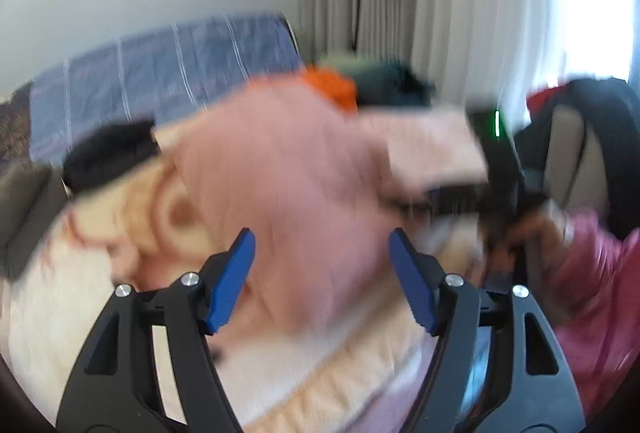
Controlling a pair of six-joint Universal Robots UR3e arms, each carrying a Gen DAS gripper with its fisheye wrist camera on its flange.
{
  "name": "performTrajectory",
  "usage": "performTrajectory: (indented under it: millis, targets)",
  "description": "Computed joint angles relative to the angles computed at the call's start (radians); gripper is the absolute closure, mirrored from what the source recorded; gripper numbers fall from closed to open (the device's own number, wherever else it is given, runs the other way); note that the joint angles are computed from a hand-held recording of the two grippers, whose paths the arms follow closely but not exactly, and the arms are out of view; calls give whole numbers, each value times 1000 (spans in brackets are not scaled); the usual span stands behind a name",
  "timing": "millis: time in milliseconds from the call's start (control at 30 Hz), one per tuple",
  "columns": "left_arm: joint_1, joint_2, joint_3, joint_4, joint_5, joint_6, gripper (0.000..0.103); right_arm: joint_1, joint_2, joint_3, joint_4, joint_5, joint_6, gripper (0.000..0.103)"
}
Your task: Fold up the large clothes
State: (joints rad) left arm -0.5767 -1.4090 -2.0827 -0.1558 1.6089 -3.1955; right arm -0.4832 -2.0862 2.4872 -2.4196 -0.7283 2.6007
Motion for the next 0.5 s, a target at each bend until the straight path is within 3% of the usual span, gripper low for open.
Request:
performTrajectory:
  millis: [100, 167, 267, 333, 367, 433, 500]
  targets:
    - [21, -117, 145, 16, 21, 32, 45, 5, -23, 3, 6, -8, 6, 37]
    - [31, -256, 314, -42, 54, 40, 56, -22, -63, -17, 105, 11, -43, 37]
    - [73, -463, 567, -182, 49, 41, 56, -64, -111, -87, 278, 35, -119, 37]
    - [70, -585, 701, -289, 37, 42, 55, -55, -115, -101, 152, -20, -44, 28]
    - [53, -616, 713, -267, 75, 55, 54, -51, -108, -94, 65, -42, -1, 16]
    - [23, -636, 704, -215, 126, 89, 54, -47, -20, -132, -42, -49, 51, 14]
    - [16, -628, 679, -185, 135, 106, 54, -38, 161, -264, 5, -4, 86, 12]
